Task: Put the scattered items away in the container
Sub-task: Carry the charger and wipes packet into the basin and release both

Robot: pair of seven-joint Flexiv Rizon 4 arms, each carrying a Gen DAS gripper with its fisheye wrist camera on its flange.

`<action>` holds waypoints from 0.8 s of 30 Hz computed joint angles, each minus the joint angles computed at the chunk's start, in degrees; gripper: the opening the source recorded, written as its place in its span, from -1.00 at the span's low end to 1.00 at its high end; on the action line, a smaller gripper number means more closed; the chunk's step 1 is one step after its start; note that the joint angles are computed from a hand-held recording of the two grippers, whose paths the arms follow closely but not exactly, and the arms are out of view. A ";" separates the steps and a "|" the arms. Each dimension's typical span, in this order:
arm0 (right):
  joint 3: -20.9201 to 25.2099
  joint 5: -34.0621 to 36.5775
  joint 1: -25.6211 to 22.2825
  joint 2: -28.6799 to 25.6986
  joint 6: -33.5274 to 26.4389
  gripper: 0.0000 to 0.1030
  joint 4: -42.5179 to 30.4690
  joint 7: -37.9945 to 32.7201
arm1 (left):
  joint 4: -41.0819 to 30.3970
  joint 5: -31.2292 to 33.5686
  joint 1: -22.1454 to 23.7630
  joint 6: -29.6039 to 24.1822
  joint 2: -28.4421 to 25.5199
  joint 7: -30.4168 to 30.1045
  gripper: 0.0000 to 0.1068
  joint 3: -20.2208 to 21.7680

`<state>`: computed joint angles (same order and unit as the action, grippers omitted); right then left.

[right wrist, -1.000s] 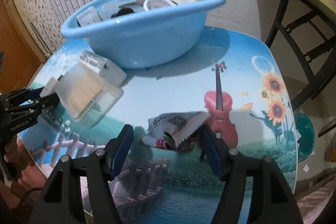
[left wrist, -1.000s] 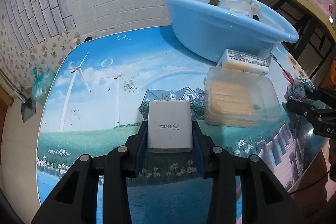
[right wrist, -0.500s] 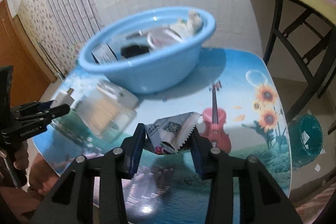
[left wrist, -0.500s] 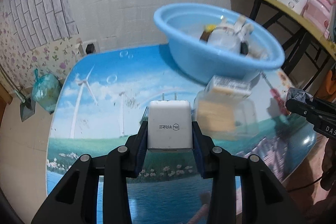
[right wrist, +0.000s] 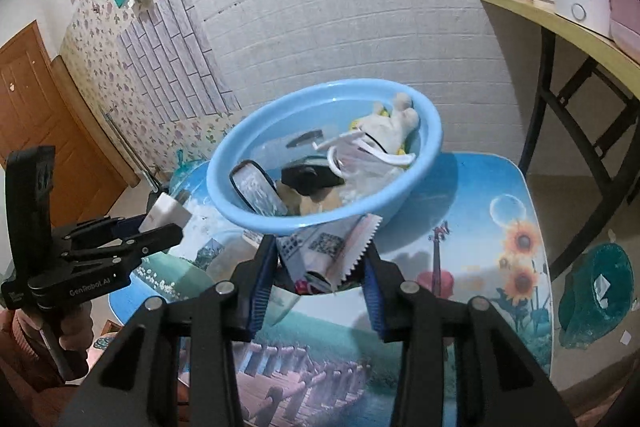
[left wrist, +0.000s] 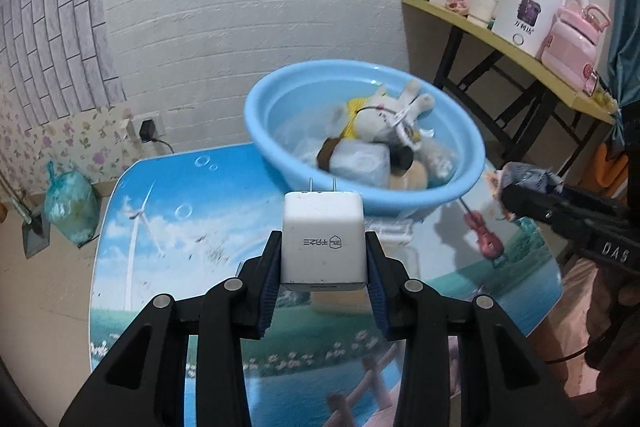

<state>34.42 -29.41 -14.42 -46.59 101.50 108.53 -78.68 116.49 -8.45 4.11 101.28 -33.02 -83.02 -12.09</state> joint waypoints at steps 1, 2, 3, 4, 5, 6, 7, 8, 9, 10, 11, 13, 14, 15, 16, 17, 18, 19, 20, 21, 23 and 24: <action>-0.09 -0.08 0.18 -0.04 0.11 -0.24 -0.23 -0.17 | -0.57 -0.01 0.18 -0.28 -0.16 0.10 -0.30 -0.35; -0.25 -0.16 0.43 -0.08 0.25 -0.24 -0.51 -0.33 | -1.06 -0.09 -0.03 -0.46 -0.35 0.17 -0.30 -0.24; -0.36 -0.30 0.67 -0.24 0.38 -0.24 -0.93 -0.49 | -1.84 -0.20 -0.20 -0.77 -0.61 0.32 -0.30 -0.14; -0.21 -0.54 0.70 -0.60 0.28 -0.24 -1.52 -0.61 | -2.63 -0.34 -0.37 -1.19 -0.87 0.52 -0.30 0.00; -0.11 -0.64 0.76 -0.92 0.23 -0.24 -2.06 -0.66 | -3.32 -0.46 -0.51 -1.47 -1.12 0.74 -0.30 0.11; -0.13 -0.73 0.92 -1.26 0.29 -0.24 -2.58 -0.78 | -3.94 -0.53 -0.40 -1.53 -1.44 0.99 -0.30 -0.09; -0.11 -0.87 1.06 -1.60 0.02 -0.24 -3.19 -0.84 | -4.50 -0.68 -0.44 -1.63 -1.69 1.13 -0.30 -0.13; -0.24 -0.85 1.38 -2.00 -0.33 -0.24 -4.01 -0.86 | -5.35 -0.96 -0.63 -2.03 -2.05 1.25 -0.30 0.00; -0.44 -0.71 1.77 -2.36 -0.57 -0.24 -4.82 -0.92 | -6.35 -1.25 -0.63 -2.57 -2.52 1.46 -0.30 -0.12; -0.41 -0.67 1.93 -2.70 -0.89 -0.24 -5.51 -1.14 | -7.40 -1.53 -0.69 -3.20 -3.01 1.74 -0.30 -0.18; -0.53 -0.50 2.27 -3.02 -1.17 -0.24 -6.29 -1.35 | -8.03 -1.75 -0.87 -3.59 -3.25 2.00 -0.30 -0.05; -0.48 -0.16 2.62 -3.63 -1.28 -0.24 -7.42 -1.98 | -10.06 -2.15 -1.79 -4.40 -4.16 2.67 -0.30 0.73; 0.23 -0.33 2.31 -4.35 -1.73 -0.24 -8.32 -2.48 | -10.71 -2.30 -1.87 -4.68 -4.50 3.05 -0.30 0.72; 0.73 -0.27 2.12 -4.85 -2.14 -0.24 -9.00 -2.93 | -11.49 -2.55 -2.03 -5.12 -4.90 3.37 -0.30 0.78; 1.22 -0.25 2.00 -5.51 -2.74 -0.24 -9.92 -3.49 | -12.35 -2.89 -2.21 -5.75 -5.34 3.63 -0.30 0.86; 1.18 0.12 2.27 -5.91 -3.18 -0.24 -10.72 -3.93 | -13.11 -3.19 -2.05 -6.28 -5.84 4.00 -0.30 0.53; 0.75 0.71 2.81 -6.17 -3.31 -0.24 -11.46 -4.29 | -13.86 -3.47 -1.82 -6.81 -6.36 4.44 -0.30 0.10; 0.62 1.16 3.11 -6.51 -3.61 -0.23 -12.23 -4.73 | -14.77 -3.80 -1.99 -7.61 -6.91 4.80 -0.30 0.19; 0.52 1.63 3.42 -6.89 -4.14 -0.23 -13.08 -5.12 | -15.75 -4.14 -2.54 -8.67 -7.42 5.07 -0.30 0.75; 0.39 2.24 3.79 -7.20 -4.79 -0.23 -13.91 -5.43 | -16.79 -4.51 -3.21 -9.99 -7.87 5.29 -0.30 1.51; 0.57 3.51 4.40 -8.25 -6.65 -0.23 -16.04 -6.21 | -18.66 -5.02 -3.72 -11.81 -8.81 6.18 -0.30 1.93; 1.69 3.82 4.07 -9.00 -8.58 -0.19 -17.28 -6.95 | -19.51 -5.13 -4.32 -12.45 -9.14 6.50 -0.30 2.60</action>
<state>36.11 -25.59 -10.35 -55.59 92.92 91.25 -85.63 96.98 -13.58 -0.20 88.83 -42.16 -76.51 -9.49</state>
